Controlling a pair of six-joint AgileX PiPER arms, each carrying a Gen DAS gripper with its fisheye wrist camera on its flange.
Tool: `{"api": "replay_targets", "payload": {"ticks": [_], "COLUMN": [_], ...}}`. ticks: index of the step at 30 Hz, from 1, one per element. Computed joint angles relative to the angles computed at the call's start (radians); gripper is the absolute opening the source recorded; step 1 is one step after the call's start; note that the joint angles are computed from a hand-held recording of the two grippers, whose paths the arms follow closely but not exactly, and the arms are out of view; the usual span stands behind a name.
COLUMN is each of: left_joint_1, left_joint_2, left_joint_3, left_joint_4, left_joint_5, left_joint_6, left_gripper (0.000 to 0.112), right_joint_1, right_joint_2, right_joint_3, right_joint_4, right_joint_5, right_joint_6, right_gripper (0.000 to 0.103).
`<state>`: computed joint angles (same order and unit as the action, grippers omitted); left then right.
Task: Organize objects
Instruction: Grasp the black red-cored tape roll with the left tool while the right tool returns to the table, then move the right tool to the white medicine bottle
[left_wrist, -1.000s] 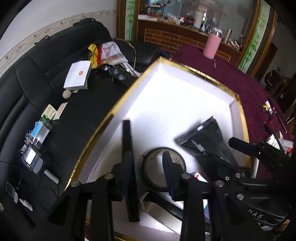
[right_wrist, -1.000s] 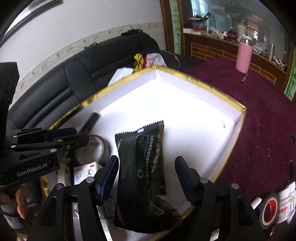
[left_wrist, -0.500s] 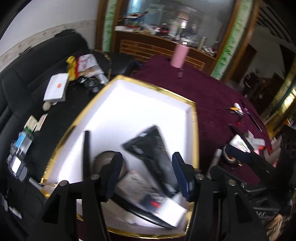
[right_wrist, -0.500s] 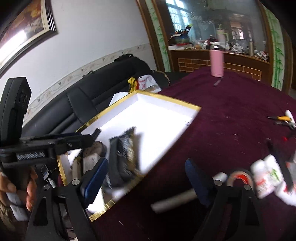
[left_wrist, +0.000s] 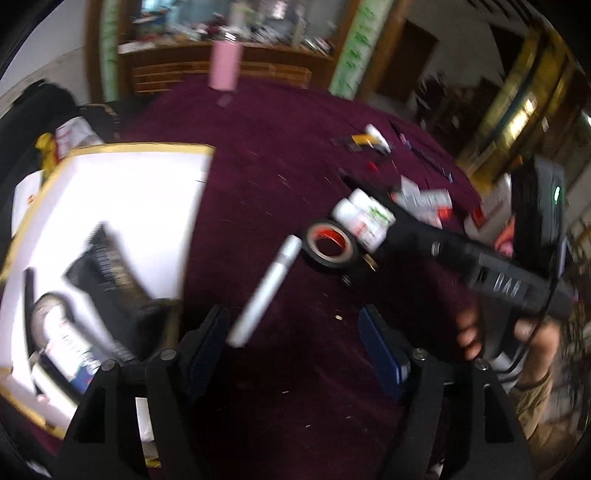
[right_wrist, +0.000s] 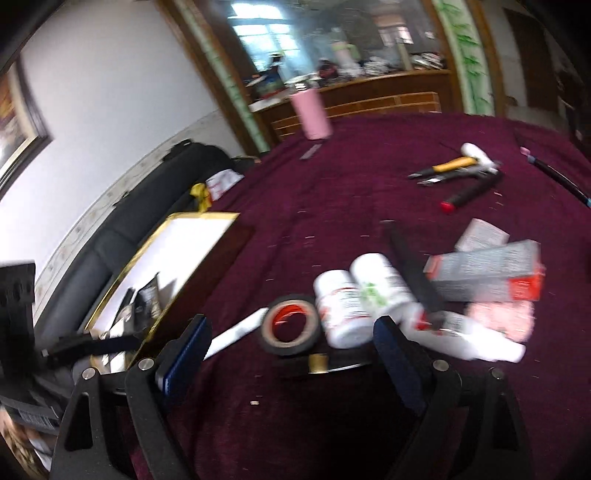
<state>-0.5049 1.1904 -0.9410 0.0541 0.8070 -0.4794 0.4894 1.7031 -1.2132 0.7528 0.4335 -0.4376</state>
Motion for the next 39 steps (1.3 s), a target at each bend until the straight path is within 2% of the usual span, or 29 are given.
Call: {"api": "replay_targets", "payload": {"ticks": [4,8,17,25,26,28,32,37,39], "left_joint_1": [-0.013,-0.01,-0.01,0.01,0.017,0.029,0.018,0.025,0.032], "left_joint_2": [0.129,0.186,0.238,0.292,0.296,0.308,0.377,0.52,0.525], "left_joint_3": [-0.07,-0.102,-0.12,-0.169,-0.169,-0.176,-0.245,-0.36,-0.363], "left_joint_4": [-0.028,-0.019,0.02,0.07,0.053,0.018,0.052,0.022,0.009], "left_joint_5": [-0.007,-0.017,-0.042,-0.086,-0.09,-0.096,-0.09,-0.028,-0.044], "left_joint_6": [0.057,0.083,0.085,-0.007,0.004,0.029,0.06,0.171,0.198], "left_gripper": [0.073,0.073,0.073,0.072,0.07,0.058,0.055,0.047,0.046], "right_joint_1": [-0.032,-0.042,-0.045,-0.055,-0.056,-0.055,-0.052,-0.066,-0.066], "right_joint_2": [-0.015,-0.017,-0.006,0.004,0.006,0.006,0.005,0.011,0.013], "right_joint_3": [0.01,0.009,0.004,0.003,0.002,0.001,0.005,0.002,0.001], "right_joint_4": [-0.004,-0.102,-0.191,-0.217,-0.222,-0.223,-0.232,-0.215,-0.217], "right_joint_5": [-0.001,-0.016,-0.022,-0.031,-0.03,-0.031,-0.039,-0.03,-0.029], "right_joint_6": [0.032,0.146,0.242,0.293,0.299,0.299,0.301,0.292,0.299], "right_gripper": [0.093,0.093,0.093,0.093,0.093,0.093,0.093,0.093,0.093]}}
